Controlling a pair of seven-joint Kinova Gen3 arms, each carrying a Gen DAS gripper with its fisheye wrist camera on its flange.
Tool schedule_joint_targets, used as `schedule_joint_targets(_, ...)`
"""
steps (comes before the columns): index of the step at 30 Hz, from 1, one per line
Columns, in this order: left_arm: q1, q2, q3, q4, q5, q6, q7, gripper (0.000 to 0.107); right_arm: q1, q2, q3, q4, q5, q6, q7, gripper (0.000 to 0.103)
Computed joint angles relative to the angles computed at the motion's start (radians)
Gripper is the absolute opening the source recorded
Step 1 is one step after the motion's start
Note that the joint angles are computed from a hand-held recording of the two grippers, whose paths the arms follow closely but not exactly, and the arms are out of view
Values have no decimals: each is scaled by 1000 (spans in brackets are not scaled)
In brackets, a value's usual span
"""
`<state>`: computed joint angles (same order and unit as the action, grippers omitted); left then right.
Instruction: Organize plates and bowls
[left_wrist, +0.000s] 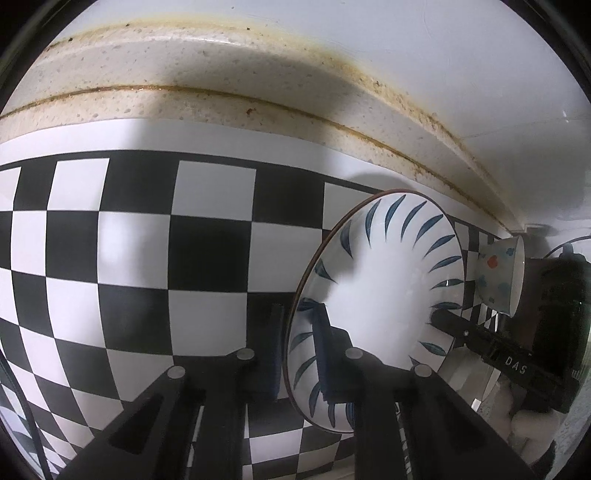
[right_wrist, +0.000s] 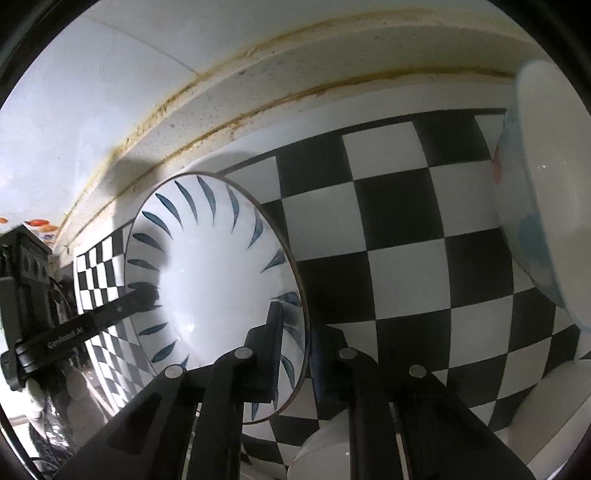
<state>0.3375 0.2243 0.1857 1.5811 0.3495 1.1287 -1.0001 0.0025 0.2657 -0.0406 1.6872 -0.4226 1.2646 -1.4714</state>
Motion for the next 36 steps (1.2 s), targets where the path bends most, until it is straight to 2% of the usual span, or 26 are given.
schedule_joint_targets(9, 16, -52, 1, 22, -32, -7, 30, 12, 36, -21, 10, 12, -31, 2, 53, 11)
schedule_joint_targets(25, 71, -126, 21, -3, -135, 33, 138, 12, 26, -103, 19, 20, -55, 34, 88, 10)
schedule_joint_targets(36, 109, -236, 61, -43, -211, 116, 237, 12, 36, -240, 56, 38, -95, 113, 125, 10)
